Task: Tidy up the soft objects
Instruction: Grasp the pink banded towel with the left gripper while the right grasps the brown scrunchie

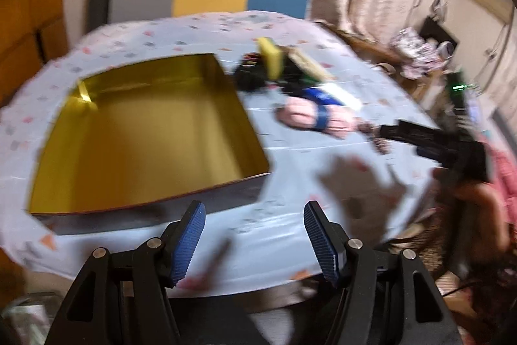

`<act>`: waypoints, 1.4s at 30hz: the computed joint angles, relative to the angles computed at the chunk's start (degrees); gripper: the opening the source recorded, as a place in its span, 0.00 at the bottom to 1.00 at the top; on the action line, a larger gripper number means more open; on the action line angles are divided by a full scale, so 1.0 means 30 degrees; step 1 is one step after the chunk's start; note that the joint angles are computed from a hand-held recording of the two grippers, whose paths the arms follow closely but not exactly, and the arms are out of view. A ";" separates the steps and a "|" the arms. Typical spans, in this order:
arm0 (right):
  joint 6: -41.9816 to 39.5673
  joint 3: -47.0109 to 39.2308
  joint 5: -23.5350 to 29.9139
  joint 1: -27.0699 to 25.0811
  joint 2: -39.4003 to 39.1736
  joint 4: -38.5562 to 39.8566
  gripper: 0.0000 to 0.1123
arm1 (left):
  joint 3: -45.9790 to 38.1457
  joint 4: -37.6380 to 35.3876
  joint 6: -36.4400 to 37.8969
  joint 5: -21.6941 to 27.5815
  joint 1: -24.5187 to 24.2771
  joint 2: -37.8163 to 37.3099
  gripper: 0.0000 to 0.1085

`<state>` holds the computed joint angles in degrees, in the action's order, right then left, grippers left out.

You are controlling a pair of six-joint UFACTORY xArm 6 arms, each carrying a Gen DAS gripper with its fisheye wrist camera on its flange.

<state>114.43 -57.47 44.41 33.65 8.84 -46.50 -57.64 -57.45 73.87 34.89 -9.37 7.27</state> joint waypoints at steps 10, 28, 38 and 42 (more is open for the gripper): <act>-0.8380 0.0731 -0.4119 -0.4161 0.0930 0.5015 0.66 | -0.0058 0.1884 -0.1834 -0.1421 -0.1839 0.0154 0.60; -0.7642 0.3317 -1.0210 -0.5978 0.0270 0.5060 0.19 | -0.4163 0.4957 -0.5726 -0.1921 -0.4577 0.3330 0.60; -0.4959 0.3867 -1.1244 -0.6462 -0.0334 0.2696 0.19 | -1.2004 1.0035 -1.0878 0.0017 -0.6118 0.8941 0.64; -0.4397 0.4203 -1.1796 -0.6688 -0.0432 0.2463 0.19 | -1.6435 1.2816 -1.3298 0.1804 -0.6384 1.2174 0.64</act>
